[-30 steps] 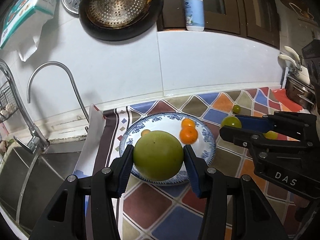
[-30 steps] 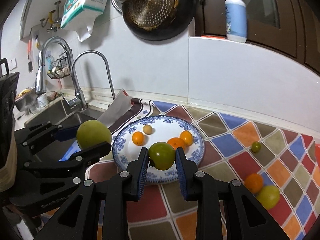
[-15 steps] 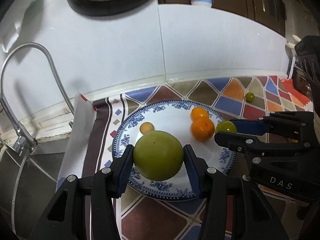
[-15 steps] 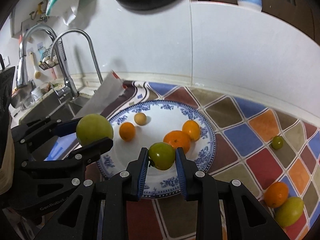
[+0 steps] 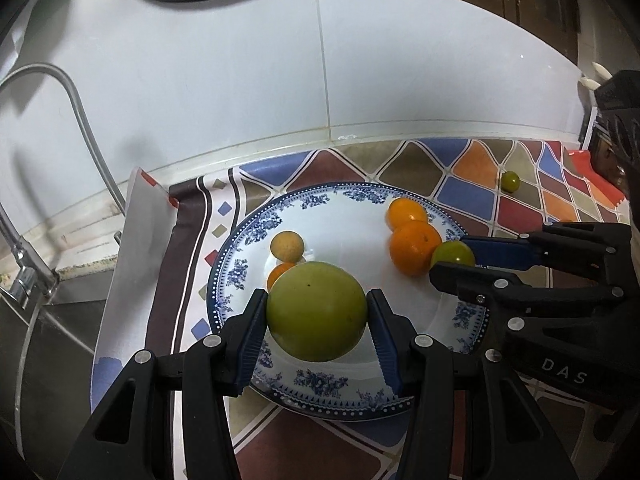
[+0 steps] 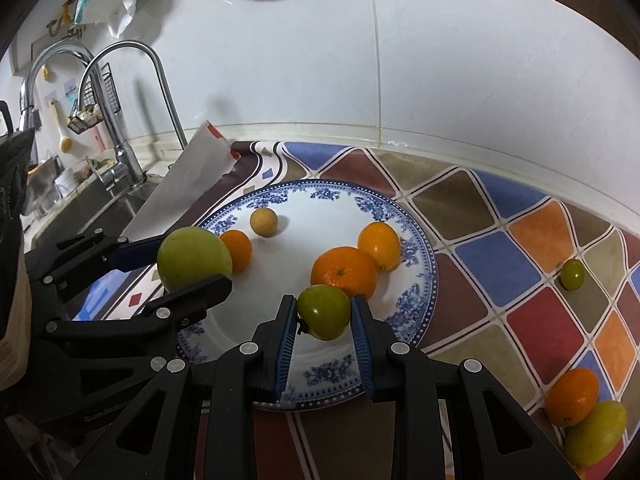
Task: Organize fruits
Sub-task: 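Carry the green fruit and lime onto the plate and open both tools, then reach the left tool to an orange while the right tool reaches a yellow-green fruit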
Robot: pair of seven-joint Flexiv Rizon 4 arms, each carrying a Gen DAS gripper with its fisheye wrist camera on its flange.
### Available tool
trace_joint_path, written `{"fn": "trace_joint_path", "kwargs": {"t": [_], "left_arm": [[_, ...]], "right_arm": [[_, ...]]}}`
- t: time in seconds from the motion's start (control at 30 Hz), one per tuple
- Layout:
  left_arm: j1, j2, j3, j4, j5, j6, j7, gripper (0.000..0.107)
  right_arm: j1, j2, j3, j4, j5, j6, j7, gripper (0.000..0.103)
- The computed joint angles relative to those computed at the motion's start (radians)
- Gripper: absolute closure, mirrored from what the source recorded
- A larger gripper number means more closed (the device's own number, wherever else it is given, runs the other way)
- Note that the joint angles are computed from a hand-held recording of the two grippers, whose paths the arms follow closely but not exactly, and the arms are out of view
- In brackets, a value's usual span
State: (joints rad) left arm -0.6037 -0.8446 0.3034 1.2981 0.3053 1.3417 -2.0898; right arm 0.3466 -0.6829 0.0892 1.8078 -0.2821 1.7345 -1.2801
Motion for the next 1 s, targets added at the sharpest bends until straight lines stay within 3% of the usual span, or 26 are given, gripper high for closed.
{"fn": "trace_joint_path", "kwargs": {"t": [0.07,0.13,0.17,0.3,0.33,0.5,0.77,1.0], "left_arm": [[-0.023,0.001,0.035,-0.001,0.015,0.007,-0.033,0.052],[-0.054,0.007,0.083,0.000,0.039,0.011,-0.079,0.043],[-0.061,0.012,0.094,0.004,0.048,0.014,-0.097,0.043],[-0.099,0.043,0.136,0.028,0.094,0.017,-0.168,0.038],[-0.110,0.050,0.146,0.033,0.109,0.018,-0.186,0.037],[-0.188,0.090,0.211,0.055,0.210,0.017,-0.308,0.032],[-0.275,0.157,0.230,0.076,0.373,-0.006,-0.458,0.024],[-0.348,0.192,0.232,0.058,0.531,-0.047,-0.585,0.021]], "right_arm": [[0.011,0.002,-0.013,-0.001,0.006,-0.001,0.006,0.073],[0.007,0.010,-0.009,-0.001,0.014,-0.015,0.019,0.060],[0.021,0.014,-0.028,0.005,0.020,-0.006,0.026,0.060],[0.111,0.053,-0.138,0.057,0.059,0.040,0.050,0.059],[0.129,0.065,-0.160,0.073,0.070,0.053,0.052,0.055],[0.319,0.131,-0.365,0.183,0.172,0.120,0.018,0.047],[0.486,0.246,-0.505,0.326,0.359,0.175,-0.088,0.039],[0.703,0.325,-0.699,0.429,0.546,0.212,-0.224,0.037]]}}
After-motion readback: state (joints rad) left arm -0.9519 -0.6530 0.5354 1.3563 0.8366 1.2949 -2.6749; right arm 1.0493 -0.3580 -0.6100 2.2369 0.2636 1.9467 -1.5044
